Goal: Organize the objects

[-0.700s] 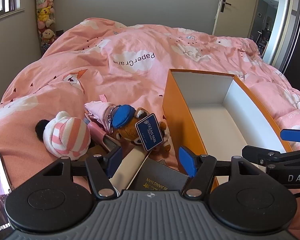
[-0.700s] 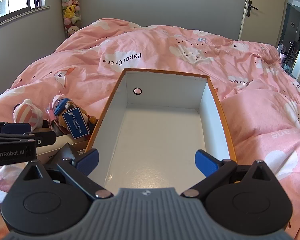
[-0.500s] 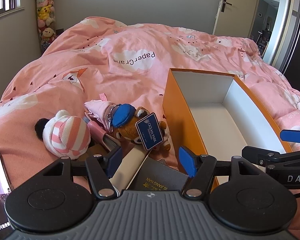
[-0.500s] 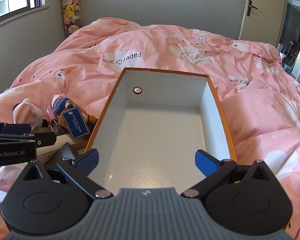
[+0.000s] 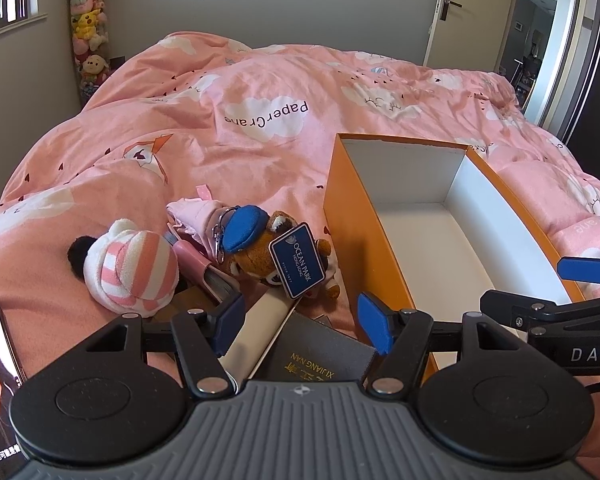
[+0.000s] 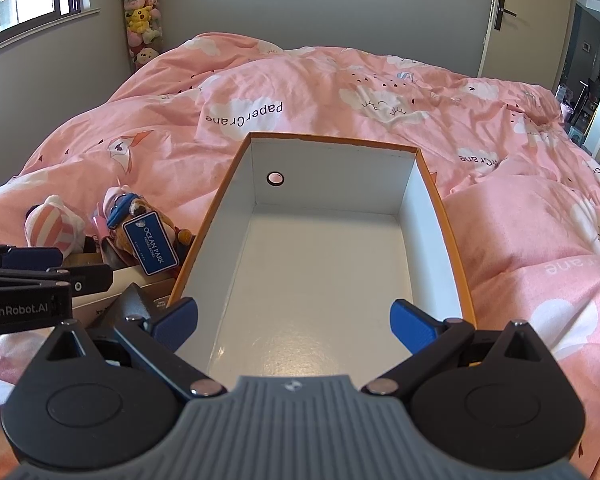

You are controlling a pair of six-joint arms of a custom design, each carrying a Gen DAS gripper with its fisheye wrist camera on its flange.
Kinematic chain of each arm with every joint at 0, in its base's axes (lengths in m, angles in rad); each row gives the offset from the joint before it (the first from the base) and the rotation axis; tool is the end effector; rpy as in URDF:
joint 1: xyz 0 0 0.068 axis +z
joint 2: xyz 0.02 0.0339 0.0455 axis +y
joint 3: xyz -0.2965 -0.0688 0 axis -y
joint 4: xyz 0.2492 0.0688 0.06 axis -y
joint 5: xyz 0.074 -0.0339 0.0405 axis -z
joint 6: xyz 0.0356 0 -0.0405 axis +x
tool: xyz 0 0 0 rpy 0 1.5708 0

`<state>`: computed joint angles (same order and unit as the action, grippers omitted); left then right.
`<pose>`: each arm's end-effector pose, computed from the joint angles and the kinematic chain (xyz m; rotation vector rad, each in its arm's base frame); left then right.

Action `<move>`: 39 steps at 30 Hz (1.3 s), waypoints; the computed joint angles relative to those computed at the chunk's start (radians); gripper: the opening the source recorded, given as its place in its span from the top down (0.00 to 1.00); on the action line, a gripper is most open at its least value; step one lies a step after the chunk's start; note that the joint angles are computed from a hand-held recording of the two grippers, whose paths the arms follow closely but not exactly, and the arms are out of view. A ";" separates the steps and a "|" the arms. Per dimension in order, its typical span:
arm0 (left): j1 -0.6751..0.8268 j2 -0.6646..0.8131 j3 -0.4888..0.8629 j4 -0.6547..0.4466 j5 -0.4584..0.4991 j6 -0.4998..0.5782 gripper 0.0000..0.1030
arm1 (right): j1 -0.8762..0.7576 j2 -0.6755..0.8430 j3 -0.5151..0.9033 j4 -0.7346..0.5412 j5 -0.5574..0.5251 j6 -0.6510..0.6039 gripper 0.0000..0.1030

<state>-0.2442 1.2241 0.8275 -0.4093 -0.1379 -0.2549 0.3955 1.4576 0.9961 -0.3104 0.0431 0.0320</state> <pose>0.2418 -0.0552 0.2726 -0.0784 2.3669 -0.0768 0.2912 0.1199 0.2744 -0.4033 2.3126 0.1608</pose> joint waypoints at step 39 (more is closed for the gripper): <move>0.272 0.124 0.163 -0.086 0.216 0.089 0.67 | 0.065 0.371 0.460 -0.155 -0.316 -0.274 0.45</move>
